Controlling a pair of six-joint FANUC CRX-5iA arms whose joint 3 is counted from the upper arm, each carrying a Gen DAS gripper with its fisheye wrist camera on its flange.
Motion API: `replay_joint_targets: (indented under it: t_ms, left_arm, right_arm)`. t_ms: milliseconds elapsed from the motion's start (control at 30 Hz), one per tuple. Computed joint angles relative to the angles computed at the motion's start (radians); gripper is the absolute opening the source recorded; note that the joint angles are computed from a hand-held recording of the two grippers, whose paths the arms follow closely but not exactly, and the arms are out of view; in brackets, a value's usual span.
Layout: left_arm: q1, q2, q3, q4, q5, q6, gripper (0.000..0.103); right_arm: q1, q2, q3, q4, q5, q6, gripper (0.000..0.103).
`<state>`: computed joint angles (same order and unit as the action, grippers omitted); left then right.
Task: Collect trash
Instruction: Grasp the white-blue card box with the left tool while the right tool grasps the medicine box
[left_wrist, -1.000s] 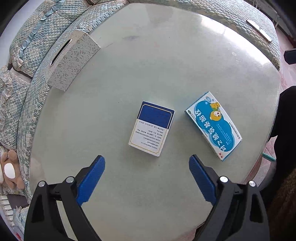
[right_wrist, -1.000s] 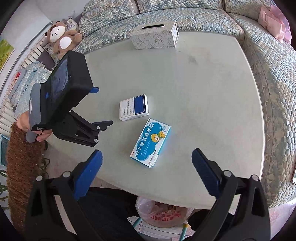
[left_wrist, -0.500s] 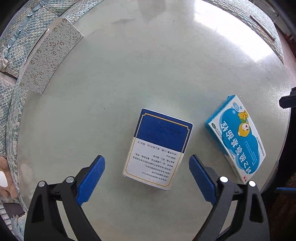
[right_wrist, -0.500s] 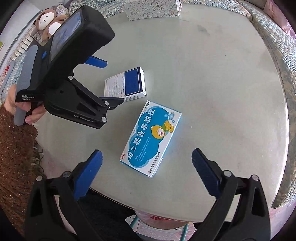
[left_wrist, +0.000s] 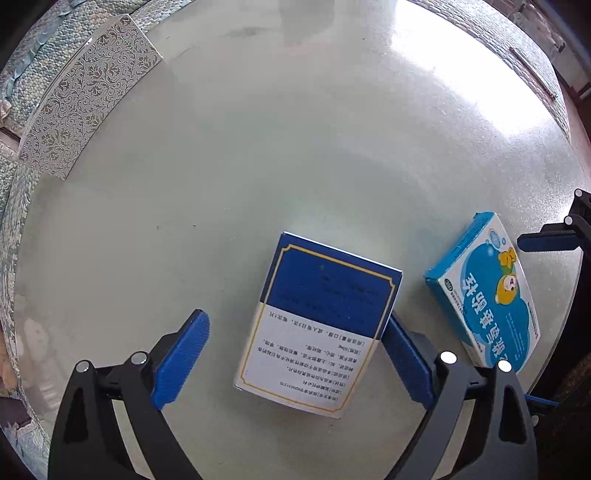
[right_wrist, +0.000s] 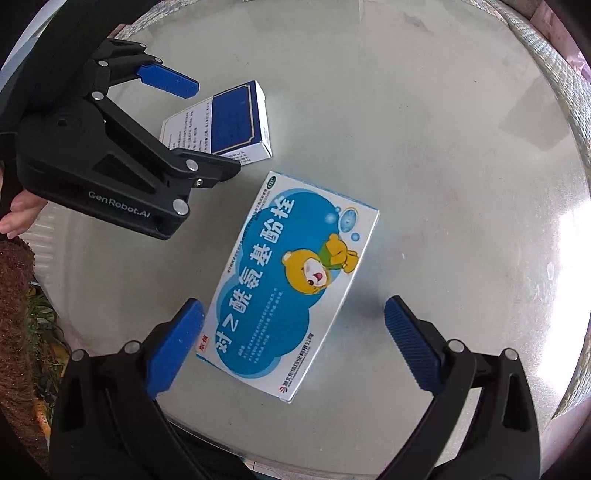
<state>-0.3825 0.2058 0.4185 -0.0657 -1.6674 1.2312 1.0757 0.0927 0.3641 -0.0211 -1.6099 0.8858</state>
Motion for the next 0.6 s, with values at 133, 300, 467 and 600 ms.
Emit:
replay_joint_targets:
  t_ms: [133, 300, 467, 600]
  left_arm:
    - [0.008, -0.003, -0.015, 0.018, 0.020, 0.047, 0.090]
    - [0.034, -0.034, -0.066, 0.078, 0.039, 0.117, 0.070]
    - [0.019, -0.053, -0.087, 0.065, 0.039, 0.213, 0.066]
    - [-0.001, -0.056, -0.088, 0.044, 0.015, 0.301, 0.065]
  right_arm:
    - [0.034, 0.006, -0.013, 0.047, -0.011, 0.018, 0.096]
    - [0.088, 0.005, -0.043, 0.131, -0.031, 0.045, 0.088]
    - [0.094, -0.022, -0.065, 0.145, -0.017, 0.052, 0.060]
    - [0.079, -0.031, -0.069, 0.121, -0.006, 0.062, 0.060]
